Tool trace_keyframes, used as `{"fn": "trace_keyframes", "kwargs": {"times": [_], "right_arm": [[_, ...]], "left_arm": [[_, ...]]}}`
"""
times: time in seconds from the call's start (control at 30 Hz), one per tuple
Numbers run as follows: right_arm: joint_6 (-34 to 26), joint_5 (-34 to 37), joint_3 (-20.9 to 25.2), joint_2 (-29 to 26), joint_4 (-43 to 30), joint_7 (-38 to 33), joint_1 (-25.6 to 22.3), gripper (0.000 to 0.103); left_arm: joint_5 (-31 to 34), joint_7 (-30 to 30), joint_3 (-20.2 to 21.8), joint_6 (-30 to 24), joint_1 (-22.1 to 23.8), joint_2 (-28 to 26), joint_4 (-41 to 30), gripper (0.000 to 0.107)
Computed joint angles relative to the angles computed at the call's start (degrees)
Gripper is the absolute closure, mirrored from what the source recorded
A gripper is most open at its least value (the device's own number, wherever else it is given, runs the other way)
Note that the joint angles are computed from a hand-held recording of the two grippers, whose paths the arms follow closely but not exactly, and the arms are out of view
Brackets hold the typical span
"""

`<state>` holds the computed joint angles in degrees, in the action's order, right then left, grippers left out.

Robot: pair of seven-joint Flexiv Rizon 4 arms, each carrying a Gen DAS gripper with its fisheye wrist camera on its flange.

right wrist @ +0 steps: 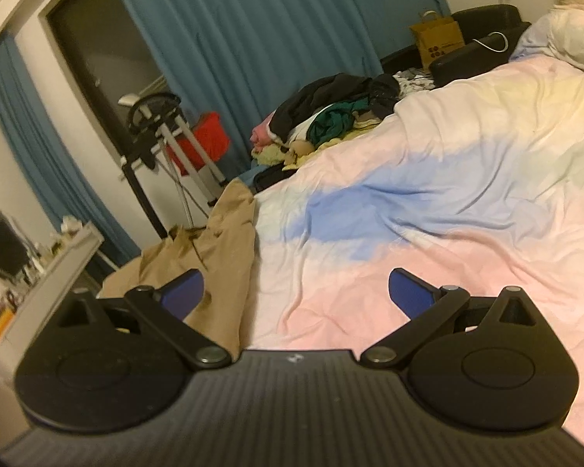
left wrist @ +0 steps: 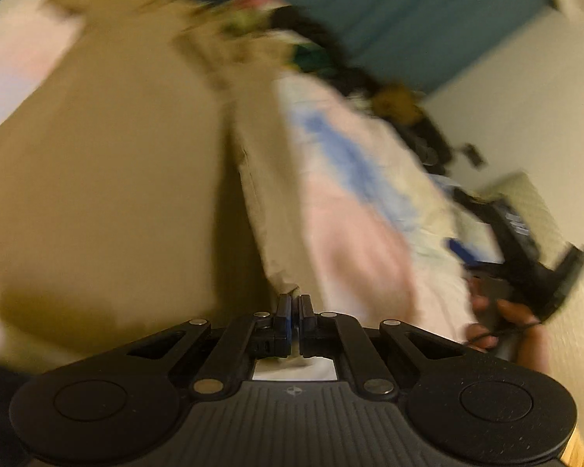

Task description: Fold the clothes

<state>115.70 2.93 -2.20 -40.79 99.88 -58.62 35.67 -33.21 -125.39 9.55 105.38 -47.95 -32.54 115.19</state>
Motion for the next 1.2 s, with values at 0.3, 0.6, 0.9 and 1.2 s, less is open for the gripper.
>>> {"fn": "trace_keyframes", "kwargs": {"times": [0.3, 0.6, 0.9, 1.2], "right_arm": [[-2.17, -0.41, -2.18, 1.00, 0.88, -2.76, 3.83, 0.000], [-6.66, -11.21, 9.34, -1.34, -1.59, -1.80, -4.00, 0.000], [-12.90, -20.00, 14.01, -5.11, -5.37, 0.01, -5.54, 0.000], [-11.00, -17.46, 6.27, -10.34, -12.07, 1.24, -0.35, 0.000]], "left_arm": [[3.78, -9.02, -11.05, 1.11, 12.68, 3.52, 6.90, 0.050], [6.42, -9.81, -9.26, -0.32, 15.69, 2.78, 4.33, 0.038], [9.68, -6.24, 3.83, -11.50, 17.33, -10.04, -20.00, 0.027], [12.15, -15.72, 13.45, -22.22, 19.73, -29.75, -49.73, 0.041]]}}
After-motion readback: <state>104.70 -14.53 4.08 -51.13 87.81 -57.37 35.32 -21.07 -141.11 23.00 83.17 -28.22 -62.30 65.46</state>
